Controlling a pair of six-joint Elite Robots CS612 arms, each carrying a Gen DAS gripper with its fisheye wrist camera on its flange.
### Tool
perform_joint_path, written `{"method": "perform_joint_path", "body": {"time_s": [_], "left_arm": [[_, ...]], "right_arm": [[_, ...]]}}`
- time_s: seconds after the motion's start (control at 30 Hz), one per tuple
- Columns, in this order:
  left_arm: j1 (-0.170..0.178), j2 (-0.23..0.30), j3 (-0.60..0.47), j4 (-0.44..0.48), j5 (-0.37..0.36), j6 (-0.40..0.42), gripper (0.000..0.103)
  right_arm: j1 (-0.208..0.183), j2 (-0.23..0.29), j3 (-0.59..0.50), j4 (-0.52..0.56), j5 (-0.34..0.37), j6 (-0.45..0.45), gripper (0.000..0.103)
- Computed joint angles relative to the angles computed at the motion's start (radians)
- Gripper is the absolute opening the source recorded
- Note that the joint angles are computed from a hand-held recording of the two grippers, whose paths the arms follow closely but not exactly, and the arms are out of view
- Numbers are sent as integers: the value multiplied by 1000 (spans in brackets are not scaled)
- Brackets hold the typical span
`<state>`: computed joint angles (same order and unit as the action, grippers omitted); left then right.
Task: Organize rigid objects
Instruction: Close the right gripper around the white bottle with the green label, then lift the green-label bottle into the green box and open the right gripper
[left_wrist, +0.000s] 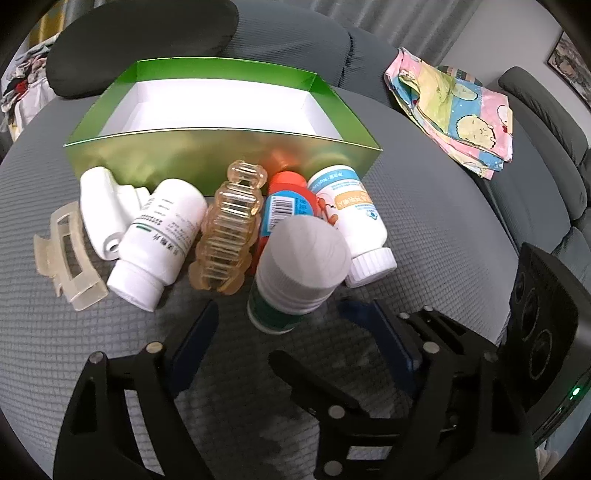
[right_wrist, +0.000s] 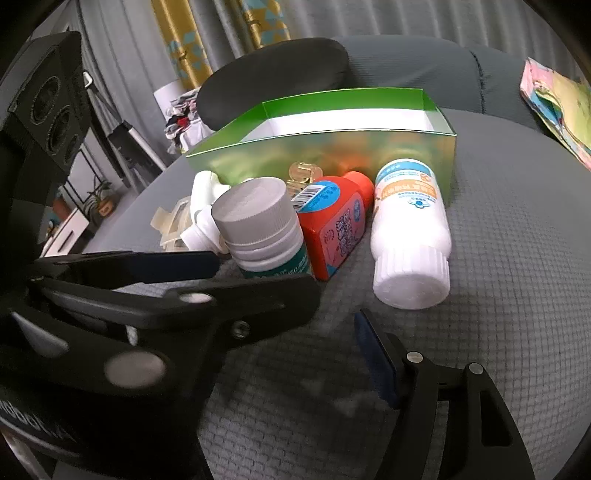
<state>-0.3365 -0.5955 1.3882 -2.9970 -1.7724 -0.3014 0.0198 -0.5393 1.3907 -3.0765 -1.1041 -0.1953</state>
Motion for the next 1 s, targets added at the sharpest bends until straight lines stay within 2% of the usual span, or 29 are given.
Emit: {"method": "perform_joint_path", "body": {"time_s": [0.03,0.17,0.23,0.3,0.37,0.4,0.73,1.0], "left_arm": [[0,2,-4,3,-4,3,74],[1,8,-18,29,-12,9,71],[2,11,-23,38,-19,9,68],[3,15,-29,48,-25,10,65],[3,18,-35,58,-36,12,56],[3,17,-34,60,-32,14,54],[3,13,-28,48,-37,8,54],[0,-12,11,-6,-33,0,54]], "right_arm": [[0,1,-2,3,5,-2,63],[0,6,-10,1,0,0,62],[1,9,-18,13,-1,-6,54],[2,11,-23,22,-3,-13,51],[4,14,-26,24,-1,-24,46],[4,14,-28,28,7,-28,40],[2,13,-21,16,11,-33,38],[-2,-13,14,-12,33,-33,38]]}}
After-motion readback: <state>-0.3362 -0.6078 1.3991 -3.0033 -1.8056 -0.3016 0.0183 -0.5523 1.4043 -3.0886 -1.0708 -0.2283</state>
